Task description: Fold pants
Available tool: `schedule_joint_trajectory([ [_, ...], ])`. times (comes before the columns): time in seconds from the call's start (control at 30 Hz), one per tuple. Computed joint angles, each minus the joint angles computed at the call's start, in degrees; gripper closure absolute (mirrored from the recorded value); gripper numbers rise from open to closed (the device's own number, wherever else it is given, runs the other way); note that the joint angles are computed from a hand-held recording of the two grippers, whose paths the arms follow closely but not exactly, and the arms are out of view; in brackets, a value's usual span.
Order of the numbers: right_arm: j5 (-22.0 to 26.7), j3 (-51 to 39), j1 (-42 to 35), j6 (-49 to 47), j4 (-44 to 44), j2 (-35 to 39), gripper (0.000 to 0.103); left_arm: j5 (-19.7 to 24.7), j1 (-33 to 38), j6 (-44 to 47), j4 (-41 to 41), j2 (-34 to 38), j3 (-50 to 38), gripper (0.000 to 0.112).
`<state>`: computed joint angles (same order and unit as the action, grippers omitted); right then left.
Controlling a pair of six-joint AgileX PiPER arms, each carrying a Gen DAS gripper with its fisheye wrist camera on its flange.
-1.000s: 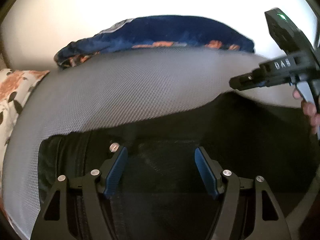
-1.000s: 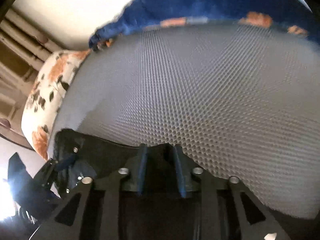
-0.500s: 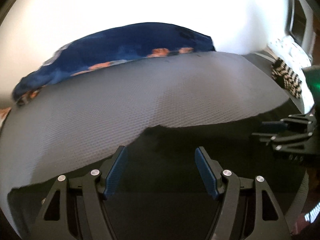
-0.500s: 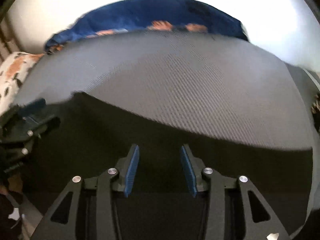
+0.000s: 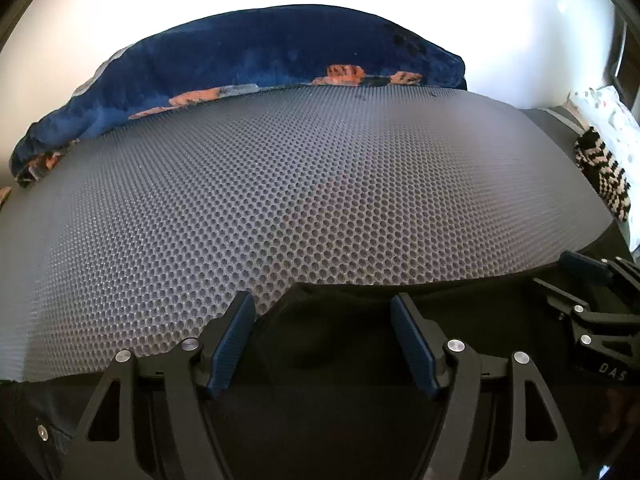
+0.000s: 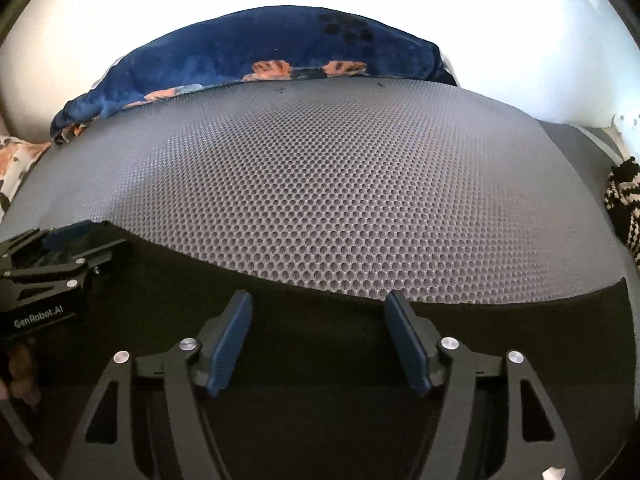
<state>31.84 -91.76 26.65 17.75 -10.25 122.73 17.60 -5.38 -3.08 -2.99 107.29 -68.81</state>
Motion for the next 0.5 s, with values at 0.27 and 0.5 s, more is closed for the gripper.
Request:
schedule_joint_trajectory([
  [0.27,1.1,-1.4,-0.2,-0.9,1.3,0.8,0.028,-1.2,1.0,4.3,-4.4,0.4,0.3,0.036],
  [0.5,1.2,0.2,-2.8,-7.3,8.9,-3.3,0.033,2.6,-0.5,-8.4,6.5,-4.3,2.2,0.036],
])
